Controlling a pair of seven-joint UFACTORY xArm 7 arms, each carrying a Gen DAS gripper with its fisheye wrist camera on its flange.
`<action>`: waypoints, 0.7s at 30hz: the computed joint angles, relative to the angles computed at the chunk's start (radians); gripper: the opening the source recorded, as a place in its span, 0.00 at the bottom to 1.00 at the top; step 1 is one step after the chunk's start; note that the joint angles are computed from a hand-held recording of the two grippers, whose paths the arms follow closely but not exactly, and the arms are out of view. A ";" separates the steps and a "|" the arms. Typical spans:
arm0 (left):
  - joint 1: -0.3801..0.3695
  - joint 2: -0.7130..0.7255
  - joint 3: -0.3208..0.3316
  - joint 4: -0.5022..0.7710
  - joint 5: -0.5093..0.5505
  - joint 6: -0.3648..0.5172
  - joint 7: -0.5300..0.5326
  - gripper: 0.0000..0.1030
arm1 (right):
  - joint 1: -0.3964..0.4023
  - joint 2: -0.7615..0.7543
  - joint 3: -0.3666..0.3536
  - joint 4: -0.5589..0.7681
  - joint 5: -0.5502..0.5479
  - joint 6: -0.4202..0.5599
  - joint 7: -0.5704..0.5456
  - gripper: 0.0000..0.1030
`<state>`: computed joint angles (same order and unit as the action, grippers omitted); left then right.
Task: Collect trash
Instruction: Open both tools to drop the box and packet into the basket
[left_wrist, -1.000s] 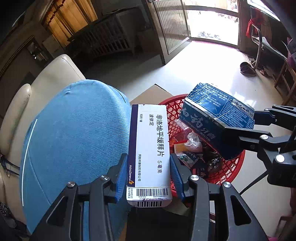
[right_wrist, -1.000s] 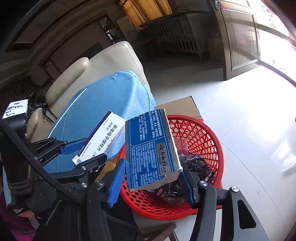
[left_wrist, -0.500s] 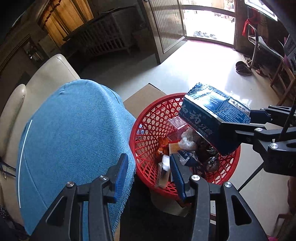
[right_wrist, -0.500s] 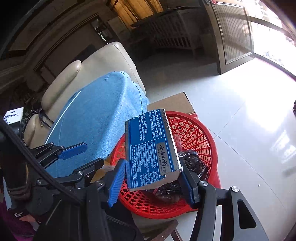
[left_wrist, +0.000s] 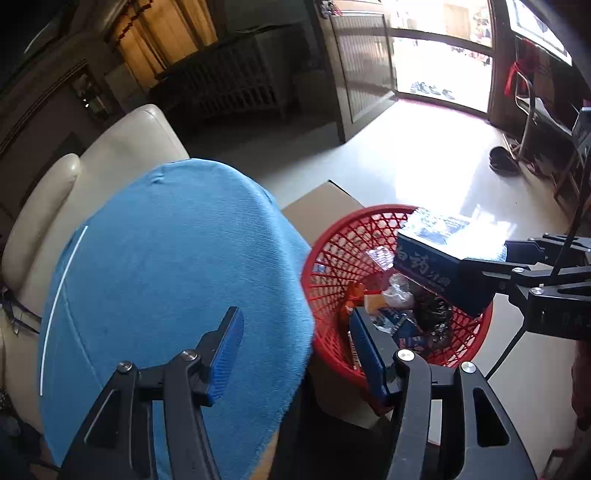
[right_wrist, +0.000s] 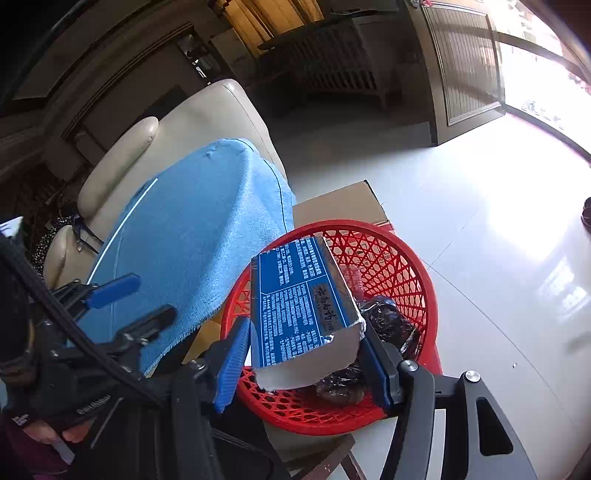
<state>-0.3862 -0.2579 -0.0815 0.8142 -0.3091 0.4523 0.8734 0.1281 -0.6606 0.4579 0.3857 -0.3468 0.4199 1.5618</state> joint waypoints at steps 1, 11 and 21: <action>0.001 -0.006 0.008 -0.001 -0.009 -0.005 0.008 0.59 | -0.002 0.008 0.001 0.008 0.000 0.002 0.001 0.60; 0.029 -0.068 0.080 -0.011 -0.090 0.002 0.081 0.60 | -0.049 0.053 0.025 0.051 -0.048 0.086 0.096 0.65; 0.078 -0.108 0.163 -0.002 -0.166 -0.028 0.119 0.61 | -0.076 0.157 0.089 0.239 -0.202 0.110 0.148 0.65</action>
